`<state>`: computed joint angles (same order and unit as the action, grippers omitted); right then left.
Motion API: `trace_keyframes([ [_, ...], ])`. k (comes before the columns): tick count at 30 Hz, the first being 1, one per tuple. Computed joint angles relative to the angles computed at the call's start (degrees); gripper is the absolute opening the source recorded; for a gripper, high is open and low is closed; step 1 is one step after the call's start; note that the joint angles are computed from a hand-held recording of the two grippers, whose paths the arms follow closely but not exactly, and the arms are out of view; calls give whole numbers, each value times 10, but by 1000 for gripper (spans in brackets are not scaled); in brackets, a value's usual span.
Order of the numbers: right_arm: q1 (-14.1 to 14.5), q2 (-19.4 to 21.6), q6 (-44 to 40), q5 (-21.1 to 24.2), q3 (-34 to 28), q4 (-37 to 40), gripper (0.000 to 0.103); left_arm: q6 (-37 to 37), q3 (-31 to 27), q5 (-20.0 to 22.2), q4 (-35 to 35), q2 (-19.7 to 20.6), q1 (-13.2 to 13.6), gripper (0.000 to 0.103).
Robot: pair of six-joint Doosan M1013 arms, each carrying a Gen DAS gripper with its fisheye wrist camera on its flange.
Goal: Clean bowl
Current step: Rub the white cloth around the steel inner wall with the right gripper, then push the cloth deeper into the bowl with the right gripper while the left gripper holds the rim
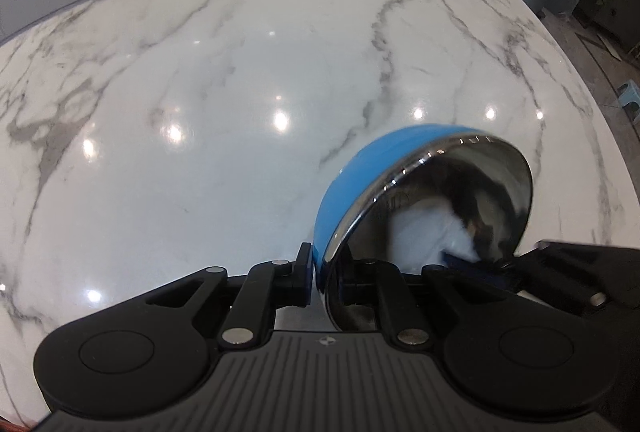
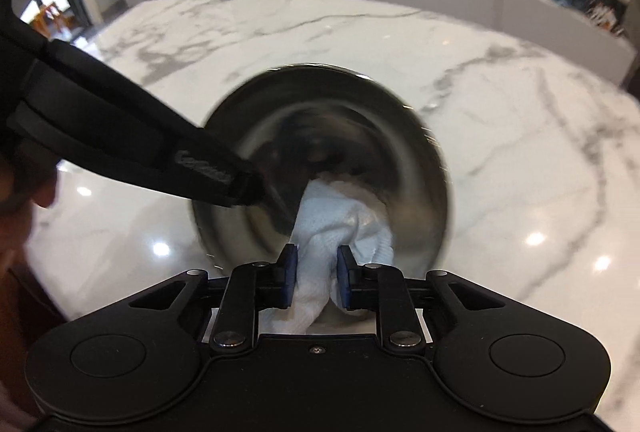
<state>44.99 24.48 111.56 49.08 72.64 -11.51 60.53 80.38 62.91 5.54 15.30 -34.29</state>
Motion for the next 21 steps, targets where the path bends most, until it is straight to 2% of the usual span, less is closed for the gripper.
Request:
trace_keyframes([
  [8,-11,-5,18,-7,6,24,17,-10,6,-16,-9,-4,4,9],
  [15,-13,-3,33,-16,10,43,17,-10,29,-58,-65,-12,16,15],
  [21,-16,-7,45,-27,19,65,17,-6,50,-85,-113,-14,21,15],
])
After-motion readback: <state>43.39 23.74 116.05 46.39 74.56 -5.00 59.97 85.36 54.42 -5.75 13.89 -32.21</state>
